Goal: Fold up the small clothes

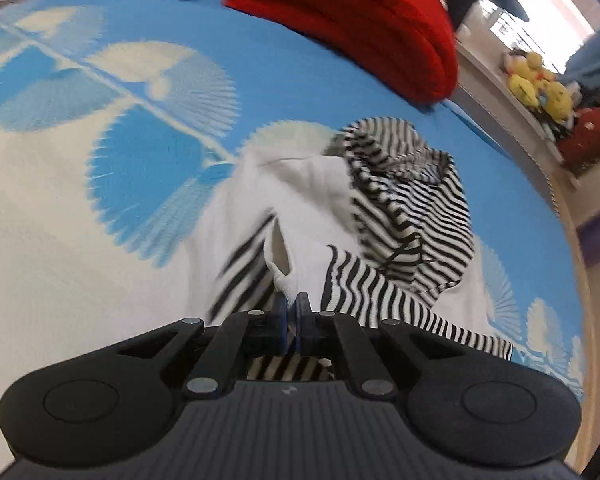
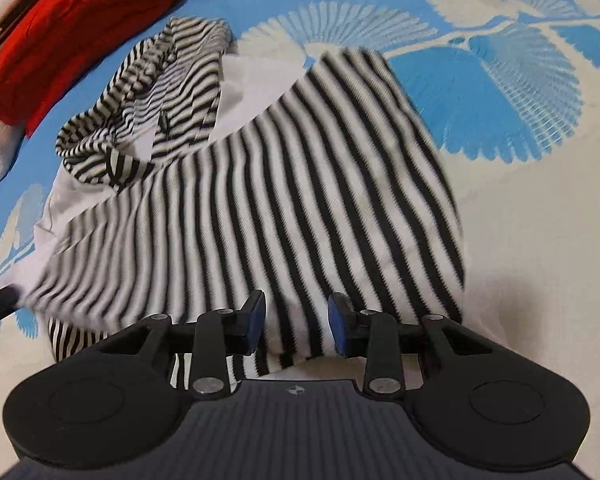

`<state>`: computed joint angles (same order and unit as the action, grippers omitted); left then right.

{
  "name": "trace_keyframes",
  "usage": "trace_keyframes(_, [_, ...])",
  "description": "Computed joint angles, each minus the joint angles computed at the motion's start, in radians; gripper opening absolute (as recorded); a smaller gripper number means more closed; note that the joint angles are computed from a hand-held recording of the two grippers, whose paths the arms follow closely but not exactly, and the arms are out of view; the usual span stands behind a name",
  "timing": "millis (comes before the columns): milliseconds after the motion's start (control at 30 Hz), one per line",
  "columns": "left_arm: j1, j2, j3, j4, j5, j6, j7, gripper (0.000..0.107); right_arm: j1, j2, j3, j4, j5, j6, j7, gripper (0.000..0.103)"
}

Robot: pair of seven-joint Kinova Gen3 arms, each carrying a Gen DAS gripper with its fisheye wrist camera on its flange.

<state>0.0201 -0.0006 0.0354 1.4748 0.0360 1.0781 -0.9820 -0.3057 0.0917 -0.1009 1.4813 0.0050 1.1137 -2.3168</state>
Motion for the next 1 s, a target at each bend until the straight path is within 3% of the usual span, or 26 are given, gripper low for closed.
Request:
trace_keyframes(67, [0.009,-0.008,0.013,0.002,-0.053,0.072,0.081,0.005,-0.015,-0.022,-0.024,0.011,0.081,-0.017,-0.060,0.037])
trace_keyframes(133, [0.019,0.019,0.005,-0.014,-0.095,0.148,0.163,0.006,-0.078,-0.044,0.010,0.028,0.163,-0.023,-0.137,0.037])
trace_keyframes(200, [0.031,0.026,-0.004,-0.030,-0.138,0.170,0.200,0.006,-0.086,-0.049,0.009,0.038,0.207,-0.010,-0.209,0.037])
trace_keyframes(267, [0.042,0.007,-0.016,-0.019,-0.148,0.126,0.173,0.011,-0.040,-0.041,-0.011,0.038,0.187,0.015,-0.242,0.037])
trace_keyframes(367, [-0.027,0.001,0.039,0.007,-0.055,0.046,0.054,0.020,0.011,-0.026,0.019,0.045,0.089,0.050,-0.248,0.037])
trace_keyframes(467, [-0.106,0.070,0.067,-0.003,0.067,0.090,-0.052,0.020,0.057,-0.026,0.028,0.065,0.021,0.038,-0.239,0.037])
trace_keyframes(533, [-0.085,0.135,0.001,-0.004,0.121,0.146,-0.080,0.019,0.045,-0.025,0.024,0.049,0.042,0.055,-0.252,0.037])
trace_keyframes(567, [-0.061,0.144,-0.035,-0.001,0.124,0.152,-0.078,0.009,0.040,-0.027,0.020,0.044,0.057,0.059,-0.257,0.037])
trace_keyframes(633, [-0.057,0.136,-0.052,-0.009,0.116,0.162,-0.087,0.008,0.033,-0.031,0.014,0.036,0.082,0.061,-0.252,0.037])
trace_keyframes(700, [-0.057,0.110,-0.040,-0.015,0.100,0.144,-0.078,0.022,0.027,-0.030,0.029,0.035,0.070,0.048,-0.220,0.040])
trace_keyframes(767, [-0.015,0.101,-0.049,-0.015,0.047,0.124,-0.106,0.029,0.096,-0.020,0.005,0.042,0.000,0.048,-0.187,0.040])
trace_keyframes(867, [-0.062,0.150,-0.033,-0.007,0.073,0.177,-0.085,0.032,0.115,-0.015,0.016,0.049,-0.050,0.050,-0.173,0.040])
trace_keyframes(933, [-0.122,0.140,-0.017,-0.004,0.111,0.169,-0.066,0.032,0.066,-0.014,0.033,0.021,-0.010,0.073,-0.175,0.041])
trace_keyframes(1000, [-0.108,0.112,-0.047,-0.003,0.085,0.132,-0.089,0.030,0.054,-0.025,0.016,0.014,0.030,0.057,-0.168,0.043])
